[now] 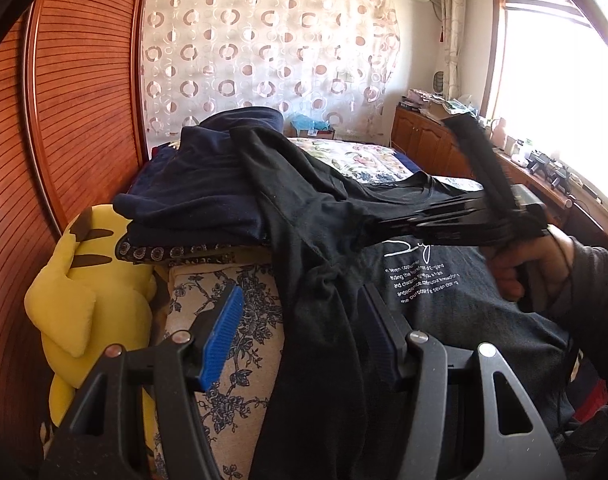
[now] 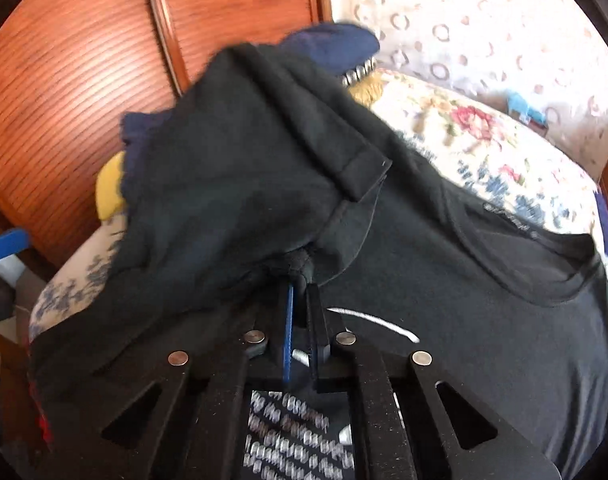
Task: Fold small clothes
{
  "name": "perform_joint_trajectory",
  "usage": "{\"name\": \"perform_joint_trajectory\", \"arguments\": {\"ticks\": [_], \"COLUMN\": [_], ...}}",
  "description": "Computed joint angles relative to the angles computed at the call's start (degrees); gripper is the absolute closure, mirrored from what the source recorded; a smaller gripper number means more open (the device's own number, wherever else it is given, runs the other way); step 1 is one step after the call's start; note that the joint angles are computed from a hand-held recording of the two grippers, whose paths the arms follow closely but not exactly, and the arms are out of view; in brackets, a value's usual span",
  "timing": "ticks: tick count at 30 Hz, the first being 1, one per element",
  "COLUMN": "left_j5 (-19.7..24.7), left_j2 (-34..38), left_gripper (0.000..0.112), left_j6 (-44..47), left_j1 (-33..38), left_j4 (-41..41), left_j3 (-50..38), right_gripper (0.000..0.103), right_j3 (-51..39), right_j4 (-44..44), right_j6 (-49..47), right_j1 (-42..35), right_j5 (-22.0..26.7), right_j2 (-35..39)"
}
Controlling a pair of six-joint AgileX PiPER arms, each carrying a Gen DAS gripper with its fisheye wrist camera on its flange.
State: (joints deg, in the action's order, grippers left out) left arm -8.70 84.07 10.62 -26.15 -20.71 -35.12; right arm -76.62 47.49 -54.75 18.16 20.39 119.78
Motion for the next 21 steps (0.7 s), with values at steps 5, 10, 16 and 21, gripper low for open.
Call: {"name": "perform_joint_trajectory", "arguments": {"ticks": [5,10,16,21], "left_j5": [0.11,0.38,1.02,1.13], "left_j2": [0.90,2.43,4.97,5.45], "left_gripper": [0.054,0.054,0.054,0.054], "left_j6": [7.17,15.12,26.46,27.97], "left_j1": [-1.35,-3.17,-4.09,-4.03], "left_j4": [-7.69,-16.07,-27.75,-29.06], "left_j3": [-1.51,-3.97,-6.93,-7.60], "right_gripper": [0.099,0.069,0.063,0.063], "right_j3": [7.11,9.89,6.02,-6.28], "right_j4": [8.17,11.37,14.84,-3.03], "right_j6": [-9.65,-13.07,-15.51,1.99], "right_j1": [-2.03,-2.24,-3.24,-1.27], "right_j5": [0.36,-3.16,-3.06,-2.19], "right_j2": [-5.64,-8.14,-5.82,2.60]}}
